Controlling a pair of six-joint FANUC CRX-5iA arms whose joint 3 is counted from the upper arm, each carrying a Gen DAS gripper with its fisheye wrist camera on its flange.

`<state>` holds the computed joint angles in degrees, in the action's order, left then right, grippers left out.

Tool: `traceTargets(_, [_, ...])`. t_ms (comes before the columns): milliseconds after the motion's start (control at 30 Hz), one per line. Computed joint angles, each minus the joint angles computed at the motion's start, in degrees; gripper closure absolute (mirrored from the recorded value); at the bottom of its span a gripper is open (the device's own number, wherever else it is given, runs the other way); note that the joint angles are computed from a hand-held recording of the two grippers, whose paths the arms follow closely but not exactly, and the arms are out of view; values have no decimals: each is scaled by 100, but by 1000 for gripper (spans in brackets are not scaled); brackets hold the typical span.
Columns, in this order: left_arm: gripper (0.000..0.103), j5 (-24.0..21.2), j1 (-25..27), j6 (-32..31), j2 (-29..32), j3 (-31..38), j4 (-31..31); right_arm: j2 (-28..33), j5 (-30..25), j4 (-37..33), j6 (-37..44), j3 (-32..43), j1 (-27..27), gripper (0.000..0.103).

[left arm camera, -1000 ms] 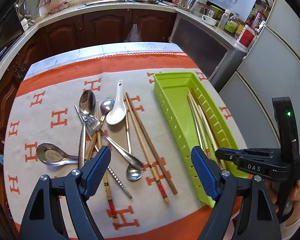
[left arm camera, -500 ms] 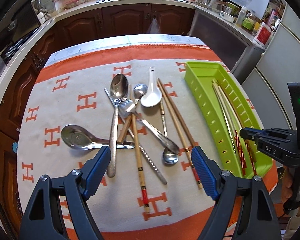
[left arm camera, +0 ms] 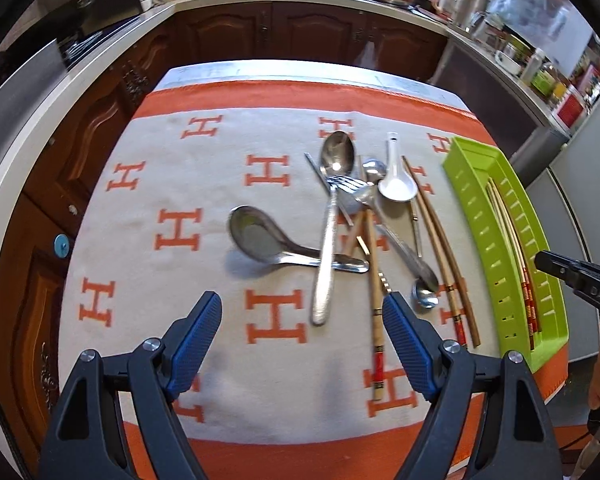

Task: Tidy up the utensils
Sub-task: 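Move both open tools back over the remaining spoons and forks, then close the right tool on a metal fork while the left tool grasps a spoon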

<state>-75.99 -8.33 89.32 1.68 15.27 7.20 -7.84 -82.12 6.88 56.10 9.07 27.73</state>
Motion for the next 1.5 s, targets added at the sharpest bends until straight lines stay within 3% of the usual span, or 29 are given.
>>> traceTargets(267, [22, 86, 473, 1, -222, -375, 185, 48, 122, -17, 48, 265, 394, 96])
traceTargets(567, [22, 407, 866, -52, -202, -823, 745, 524, 83, -288, 331, 745, 654, 96])
traceTargets(767, [22, 697, 734, -19, -31, -797, 639, 903, 133, -510, 530, 986, 565, 96])
traceTargets(967, [22, 1049, 721, -73, 162, -815, 839, 1501, 134, -1172, 988, 1494, 161, 96])
traceTargets(1233, [35, 1313, 811, -146, 337, -949, 1162, 2017, 174, -1675, 1359, 1926, -110, 95])
traceTargets(1500, [46, 1639, 747, -453, 400, -1122, 1417, 2179, 216, -1723, 1596, 2036, -135, 94])
